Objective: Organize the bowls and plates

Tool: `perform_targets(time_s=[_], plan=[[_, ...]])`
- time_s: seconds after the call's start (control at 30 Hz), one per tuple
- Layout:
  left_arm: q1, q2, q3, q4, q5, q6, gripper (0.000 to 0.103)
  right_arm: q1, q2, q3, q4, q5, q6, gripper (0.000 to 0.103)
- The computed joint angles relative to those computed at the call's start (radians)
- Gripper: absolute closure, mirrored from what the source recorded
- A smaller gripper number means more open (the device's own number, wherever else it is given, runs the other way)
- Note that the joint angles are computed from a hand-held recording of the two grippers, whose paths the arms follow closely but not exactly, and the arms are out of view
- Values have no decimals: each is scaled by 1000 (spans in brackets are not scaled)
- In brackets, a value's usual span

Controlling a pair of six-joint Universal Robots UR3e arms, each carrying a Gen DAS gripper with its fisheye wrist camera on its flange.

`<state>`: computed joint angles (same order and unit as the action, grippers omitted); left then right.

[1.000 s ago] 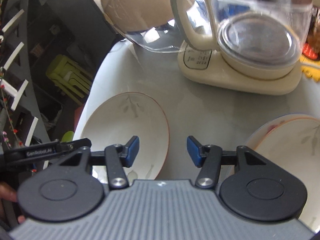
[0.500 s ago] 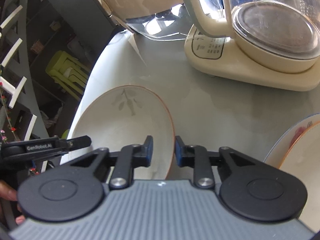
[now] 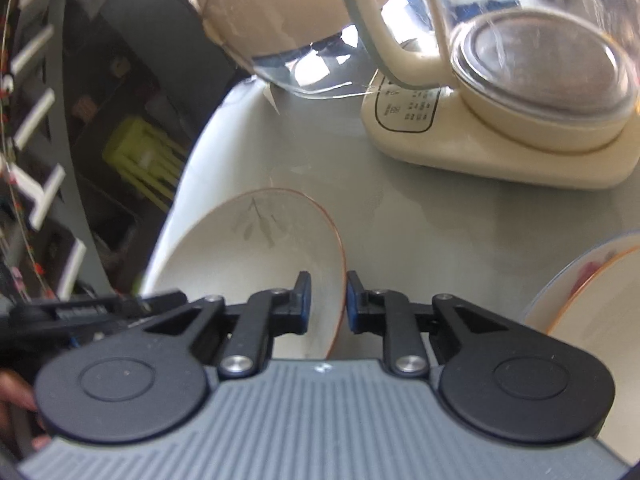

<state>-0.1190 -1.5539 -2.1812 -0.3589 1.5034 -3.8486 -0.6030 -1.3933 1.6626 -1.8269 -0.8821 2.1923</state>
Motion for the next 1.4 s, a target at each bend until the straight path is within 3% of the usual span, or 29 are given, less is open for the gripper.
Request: perform_targets(time_s=[0.37, 0.87, 1.17, 1.4], plan=[[-111, -30, 160, -68, 17, -31, 88, -127, -39, -88, 182, 40, -76, 82], [-396, -303, 652, -186, 100, -159, 88, -434, -69, -321, 495, 123, -260, 82], [-530, -535, 944, -274, 156, -273, 88, -520, 63, -466, 516, 59, -329, 82], [-591, -697, 1187, -424, 196, -336, 88, -539, 170, -560, 520, 16, -392, 82]])
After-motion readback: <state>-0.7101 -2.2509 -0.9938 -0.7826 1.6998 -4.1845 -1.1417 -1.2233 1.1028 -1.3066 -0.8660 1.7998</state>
